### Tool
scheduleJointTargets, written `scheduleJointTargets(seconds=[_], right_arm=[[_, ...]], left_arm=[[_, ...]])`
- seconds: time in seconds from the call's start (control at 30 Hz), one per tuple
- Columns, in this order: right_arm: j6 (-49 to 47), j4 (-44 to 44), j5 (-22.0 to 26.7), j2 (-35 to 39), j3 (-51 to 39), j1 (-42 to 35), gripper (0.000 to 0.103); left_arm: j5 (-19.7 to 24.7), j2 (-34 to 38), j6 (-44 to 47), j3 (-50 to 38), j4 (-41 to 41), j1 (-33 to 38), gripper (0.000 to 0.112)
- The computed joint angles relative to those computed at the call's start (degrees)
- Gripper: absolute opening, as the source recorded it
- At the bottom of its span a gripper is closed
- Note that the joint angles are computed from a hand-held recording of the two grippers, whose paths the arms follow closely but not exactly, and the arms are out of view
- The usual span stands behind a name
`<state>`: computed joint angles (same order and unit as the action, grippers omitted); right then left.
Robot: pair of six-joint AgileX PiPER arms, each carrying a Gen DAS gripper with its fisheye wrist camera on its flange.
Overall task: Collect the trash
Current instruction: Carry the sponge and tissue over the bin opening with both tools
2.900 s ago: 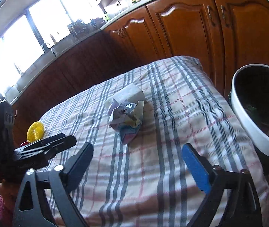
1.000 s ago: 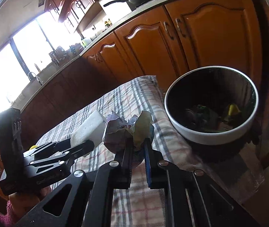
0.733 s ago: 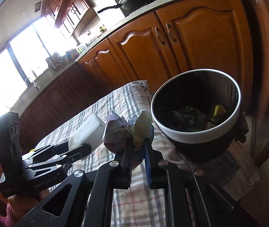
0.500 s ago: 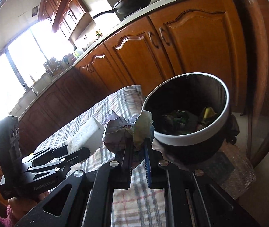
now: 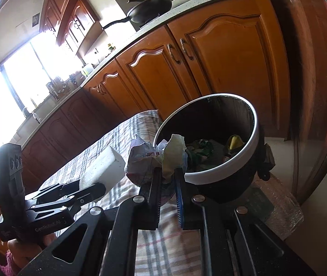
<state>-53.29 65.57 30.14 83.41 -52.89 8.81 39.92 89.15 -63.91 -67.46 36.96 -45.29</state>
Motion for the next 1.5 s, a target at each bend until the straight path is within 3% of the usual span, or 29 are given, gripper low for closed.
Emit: scheduleJointTargets(seconds=[0.6, 1.5], right_arm=[[1.45, -2.83, 0.88, 3.01, -4.9, -4.09, 0.011], [13.68, -15.6, -0.14, 9.62, -15.82, -3.72, 0.011]], left_arm=[[1.92, 8.53, 8.43, -12.68, -3.96, 2.18, 0.05], [3.54, 19.5, 18.29, -28.67, -11.16, 5.5, 0.051]])
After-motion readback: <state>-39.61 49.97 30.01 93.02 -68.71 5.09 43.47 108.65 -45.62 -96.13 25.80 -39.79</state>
